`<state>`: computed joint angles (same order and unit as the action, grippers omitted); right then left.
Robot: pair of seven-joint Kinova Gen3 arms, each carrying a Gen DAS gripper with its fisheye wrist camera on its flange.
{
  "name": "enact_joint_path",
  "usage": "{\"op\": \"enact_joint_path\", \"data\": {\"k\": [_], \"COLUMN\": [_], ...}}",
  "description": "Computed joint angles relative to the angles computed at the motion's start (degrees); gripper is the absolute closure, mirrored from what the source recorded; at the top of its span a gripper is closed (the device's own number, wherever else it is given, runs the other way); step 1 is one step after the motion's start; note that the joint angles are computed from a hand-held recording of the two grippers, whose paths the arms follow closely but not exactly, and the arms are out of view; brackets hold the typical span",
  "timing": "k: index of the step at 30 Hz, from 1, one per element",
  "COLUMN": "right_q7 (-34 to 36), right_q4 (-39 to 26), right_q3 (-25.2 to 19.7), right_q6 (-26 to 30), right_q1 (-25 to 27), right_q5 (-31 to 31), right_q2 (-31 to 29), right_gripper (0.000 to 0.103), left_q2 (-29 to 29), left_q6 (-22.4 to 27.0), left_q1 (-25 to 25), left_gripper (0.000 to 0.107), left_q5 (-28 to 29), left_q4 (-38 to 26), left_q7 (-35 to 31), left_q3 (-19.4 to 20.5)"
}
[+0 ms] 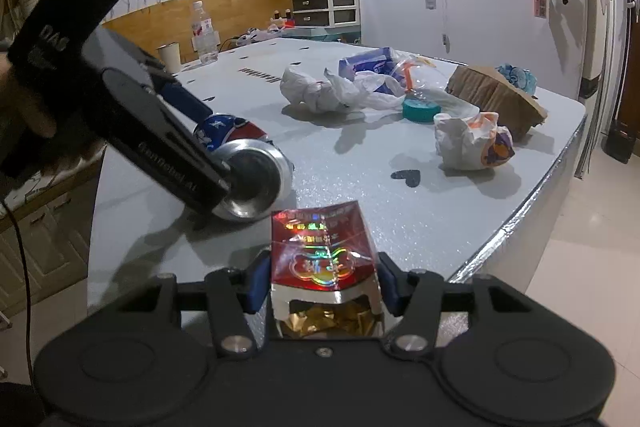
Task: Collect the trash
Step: 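Carry the Pepsi can and red wrapper in both tools over the trash bin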
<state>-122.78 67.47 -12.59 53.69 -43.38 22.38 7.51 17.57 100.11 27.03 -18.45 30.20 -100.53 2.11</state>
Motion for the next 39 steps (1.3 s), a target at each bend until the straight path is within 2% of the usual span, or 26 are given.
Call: {"op": "enact_joint_path", "data": {"k": [2,4,12,16,21,27,34,39], "right_q7": [0.12,0.16,0.93,-0.75,-4.85,-12.08,-19.78,-24.03], "right_q4": [0.04,-0.21,-1.37,-0.77,0.67,3.06,5.52,7.59], "right_q3": [-0.01,-0.01,0.19,0.51,0.65,0.19,-1.64,-3.88], "right_q6": [-0.03,0.16,1.55,0.39,-1.48,-3.68,-1.96,0.55], "right_q1": [0.12,0.15,-0.48,-0.52,-1.06,-0.91,-0.06,1.52], "right_q5": [-0.32,-0.46,-0.21,0.18,3.56,9.25,17.46,22.01], "right_q2": [-0.09,0.06,0.74,0.44,-0.52,-2.56,-5.17,-7.59], "right_gripper": [0.048,0.047,0.046,0.051,0.052,0.052,0.052,0.052], "left_q2": [1.82,2.27,-1.69,-5.62,-10.6,-14.86,-18.36,-18.82], "left_q6": [2.87,3.47,-0.79,-6.0,-13.66,-21.19,-28.66,-32.2], "left_q1": [-1.77,-2.59,-6.1,-5.99,-6.61,-5.3,-5.23,-4.6], "left_gripper": [0.013,0.013,0.021,0.024,0.024,0.024,0.024,0.024], "left_q5": [2.37,3.88,8.37,7.0,5.63,-0.02,-3.01,-3.93], "left_q4": [-3.71,-4.41,1.44,8.12,15.24,20.94,26.82,29.4], "left_q7": [-0.54,-0.32,2.79,4.92,9.43,15.76,20.98,23.69], "left_q3": [0.41,0.18,0.74,1.19,2.91,6.1,9.8,11.92]}}
